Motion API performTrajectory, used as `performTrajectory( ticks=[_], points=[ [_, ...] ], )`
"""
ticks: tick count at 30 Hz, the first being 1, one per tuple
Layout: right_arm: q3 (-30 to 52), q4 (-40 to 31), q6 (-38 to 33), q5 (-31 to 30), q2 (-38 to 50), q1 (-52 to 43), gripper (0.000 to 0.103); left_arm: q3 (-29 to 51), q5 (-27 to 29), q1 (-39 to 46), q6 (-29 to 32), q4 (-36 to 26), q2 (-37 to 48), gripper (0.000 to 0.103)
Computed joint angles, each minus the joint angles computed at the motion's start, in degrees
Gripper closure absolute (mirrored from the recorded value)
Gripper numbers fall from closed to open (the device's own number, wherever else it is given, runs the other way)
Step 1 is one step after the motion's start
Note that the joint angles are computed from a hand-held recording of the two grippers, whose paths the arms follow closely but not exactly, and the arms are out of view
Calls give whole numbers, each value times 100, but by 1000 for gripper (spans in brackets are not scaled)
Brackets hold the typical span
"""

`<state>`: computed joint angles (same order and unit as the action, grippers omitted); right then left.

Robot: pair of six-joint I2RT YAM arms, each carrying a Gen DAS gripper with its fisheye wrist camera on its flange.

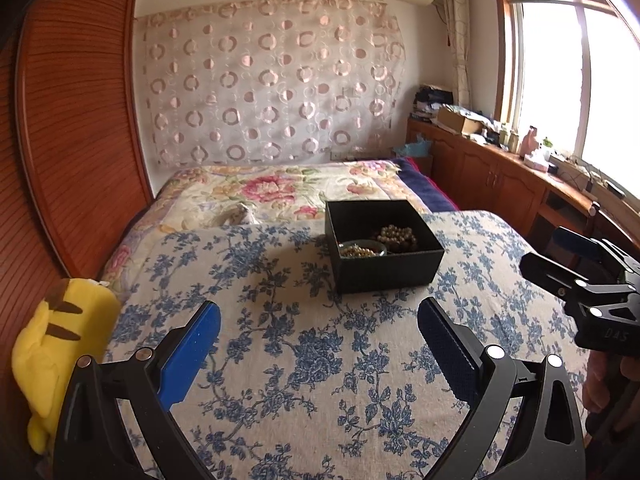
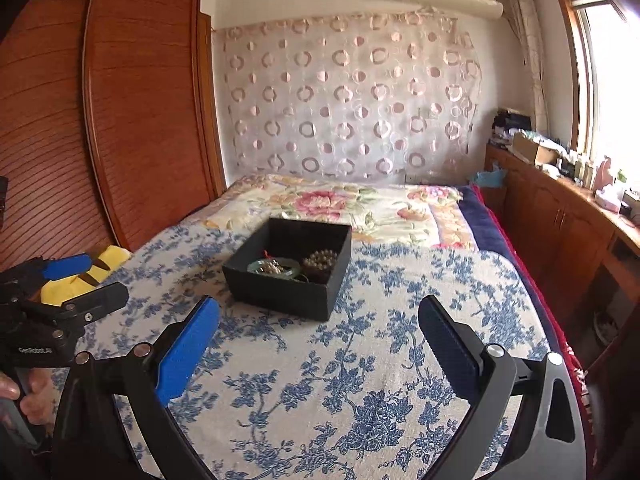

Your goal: Organize jewelry

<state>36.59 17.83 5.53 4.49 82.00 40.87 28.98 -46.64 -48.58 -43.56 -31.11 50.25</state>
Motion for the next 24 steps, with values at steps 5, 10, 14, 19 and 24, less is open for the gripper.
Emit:
performTrajectory(
  ticks=[5,10,14,19,24],
  points=[
    [-198,-55,44,93,-466,57,3,230,-473,-443,-423,-557,-35,8],
    [-324,-49,51,185,-670,64,3,376,-782,-782,-849,-1002,-27,8],
    [-372,-31,91,160,-697,24,3,437,-896,-917,-1016,-1112,59,8],
    [-404,6,104,145,-671,5,3,446,-899,-941,-1070,-1142,84,8],
    [-451,67,119,167,-647,4,3,479,-888,-978,-1160,-1263,55,8]
  ],
)
